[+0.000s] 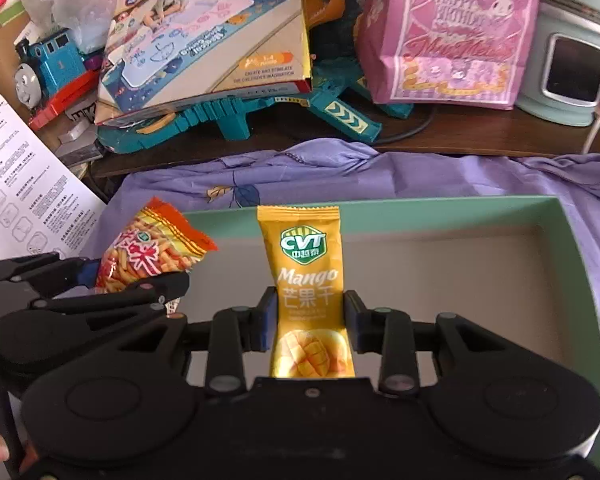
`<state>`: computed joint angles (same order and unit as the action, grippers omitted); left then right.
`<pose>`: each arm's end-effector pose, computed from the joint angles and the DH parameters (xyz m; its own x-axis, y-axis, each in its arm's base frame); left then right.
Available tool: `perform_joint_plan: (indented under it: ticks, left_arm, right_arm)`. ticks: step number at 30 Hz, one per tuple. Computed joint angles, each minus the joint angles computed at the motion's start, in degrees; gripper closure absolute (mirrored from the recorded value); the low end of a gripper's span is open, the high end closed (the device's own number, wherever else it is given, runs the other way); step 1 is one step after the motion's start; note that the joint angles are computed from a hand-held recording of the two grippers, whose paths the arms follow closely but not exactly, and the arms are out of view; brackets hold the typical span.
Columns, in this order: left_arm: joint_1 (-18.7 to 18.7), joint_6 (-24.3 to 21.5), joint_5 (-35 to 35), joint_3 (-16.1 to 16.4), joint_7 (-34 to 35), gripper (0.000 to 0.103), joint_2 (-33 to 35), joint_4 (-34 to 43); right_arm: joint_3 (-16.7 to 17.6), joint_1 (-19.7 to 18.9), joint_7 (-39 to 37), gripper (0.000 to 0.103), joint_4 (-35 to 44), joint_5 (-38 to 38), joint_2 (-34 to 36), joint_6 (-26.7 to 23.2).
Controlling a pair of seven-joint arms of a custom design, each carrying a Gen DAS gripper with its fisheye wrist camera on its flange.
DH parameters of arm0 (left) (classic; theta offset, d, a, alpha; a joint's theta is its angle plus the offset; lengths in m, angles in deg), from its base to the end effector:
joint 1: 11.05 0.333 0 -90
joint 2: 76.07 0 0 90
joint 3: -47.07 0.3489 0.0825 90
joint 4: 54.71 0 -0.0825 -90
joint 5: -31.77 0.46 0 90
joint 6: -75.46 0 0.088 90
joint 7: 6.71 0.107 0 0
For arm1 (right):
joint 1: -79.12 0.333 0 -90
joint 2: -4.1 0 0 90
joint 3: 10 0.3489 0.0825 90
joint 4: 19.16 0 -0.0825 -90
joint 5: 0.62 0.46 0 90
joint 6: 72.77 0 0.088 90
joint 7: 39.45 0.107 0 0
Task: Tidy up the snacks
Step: 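Carry both snacks into the green tray and open both tools to release, then grasp the yellow wafer bar with the right tool while the left grasps the brown chocolate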
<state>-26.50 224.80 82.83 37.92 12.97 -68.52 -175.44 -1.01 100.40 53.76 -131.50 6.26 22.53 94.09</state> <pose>0.5899 -0.2862 0.3749 0.1322 -0.9876 -0.0850 -0.7945 -0.0543 -0.6048 0.6331 0.3524 0.3673 0.3796 -0.9090 -0.1722 -0.7901 -0.2217 -0.5715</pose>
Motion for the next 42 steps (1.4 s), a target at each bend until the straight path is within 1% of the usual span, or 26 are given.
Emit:
perform_joint_plan:
  ticks: [2,3,4,5,6,7,8,9,10,11,13,14,16,19,22,26,30,34,38,42]
  left_arm:
    - [0.12,-0.36,-0.13,0.17,0.07,0.059,0.51,0.33]
    - [0.06,-0.63,0.00,0.23,-0.07,0.055,0.49,0.33]
    - [0.02,-0.85,0.16,0.28,-0.15,0.048,0.53,0.38]
    - [-0.26,-2.18,0.65,0.29,-0.79,0.035,0.36,0.47]
    - [-0.80,-4.81,1.91,0.29,-2.39,0.022,0.23,0.79]
    - [-0.97,-5.93,3.17,0.32,-3.81,0.018,-0.11,0.70]
    - [-0.90,-5.91,4.39,0.35,-5.43,0.011,-0.75,0.10]
    - [-0.51,-5.24,4.52,0.29,-6.31,0.007,-1.46,-0.59]
    - [-0.01,-4.42,3.71,0.11,-6.41,0.004,-2.25,-1.33]
    - [0.40,-3.68,2.85,-0.13,-6.30,0.002,-2.94,-2.00]
    - [0.82,-3.46,2.15,-0.77,-6.39,0.000,-4.31,-3.19]
    - [0.90,-3.89,1.86,-1.18,-6.27,0.000,-4.97,-3.72]
    - [1.03,-4.68,0.85,-2.01,-5.61,0.000,-6.33,-4.82]
    - [1.16,-5.62,-1.65,-3.29,-4.66,0.000,-9.23,-7.25]
    - [1.36,-5.66,-3.93,-4.71,-4.24,0.000,-12.90,-10.39]
    - [1.44,-5.99,-6.11,-7.08,-4.57,0.000,-18.09,-14.95]
    - [0.93,-5.24,-10.60,-8.94,-3.75,0.000,-22.56,-19.60]
    - [0.44,-4.72,-13.99,-10.85,-3.66,0.000,-25.85,-23.40]
    - [-0.27,-3.18,-17.12,-12.29,-3.41,0.000,-27.78,-26.15]
    - [-0.56,-1.50,-18.11,-13.86,-3.78,0.000,-27.66,-27.33]
  right_arm:
    - [0.65,-0.41,-0.57,0.069,1.82,0.83,1.72,-0.32]
    - [1.15,-0.72,-0.95,0.067,2.43,1.50,2.31,-0.27]
    - [1.92,-1.28,-1.70,0.063,2.69,2.46,2.51,-0.18]
    - [2.27,-1.47,-2.04,0.060,2.97,3.10,2.85,0.13]
    - [1.21,-0.51,-0.88,0.058,2.66,2.40,2.47,0.39]
    - [0.78,-0.16,-0.35,0.051,2.20,2.11,2.08,0.86]
    - [0.64,-0.16,0.02,0.038,1.55,2.17,1.52,1.40]
    - [0.16,0.11,0.91,0.030,0.71,2.00,0.87,2.18]
    - [-0.72,0.77,2.26,0.016,-0.16,1.30,0.18,2.95]
    - [-1.38,1.26,3.28,0.010,-1.29,0.49,-0.71,3.87]
    - [-1.90,1.58,4.14,0.010,-3.44,-0.98,-2.63,4.64]
    - [-1.54,1.21,3.88,0.009,-4.44,-1.13,-3.57,4.70]
    - [-1.38,1.00,3.90,0.005,-6.52,-1.62,-5.57,5.02]
    - [-3.09,2.41,6.86,0.000,-10.60,-5.06,-9.36,5.94]
    - [-2.79,2.26,8.06,0.000,-14.53,-6.32,-13.22,6.32]
    - [-1.36,1.85,5.49,0.000,-20.32,-3.91,-18.73,6.84]
    - [-1.13,2.66,4.72,0.000,-25.20,-3.10,-23.37,6.92]
    - [-2.62,5.51,1.36,0.000,-29.70,1.93,-27.55,6.93]
    - [-3.26,6.95,0.75,0.000,-33.28,3.86,-30.73,6.09]
    - [-4.02,7.98,1.39,0.000,-35.98,6.08,-32.79,5.78]
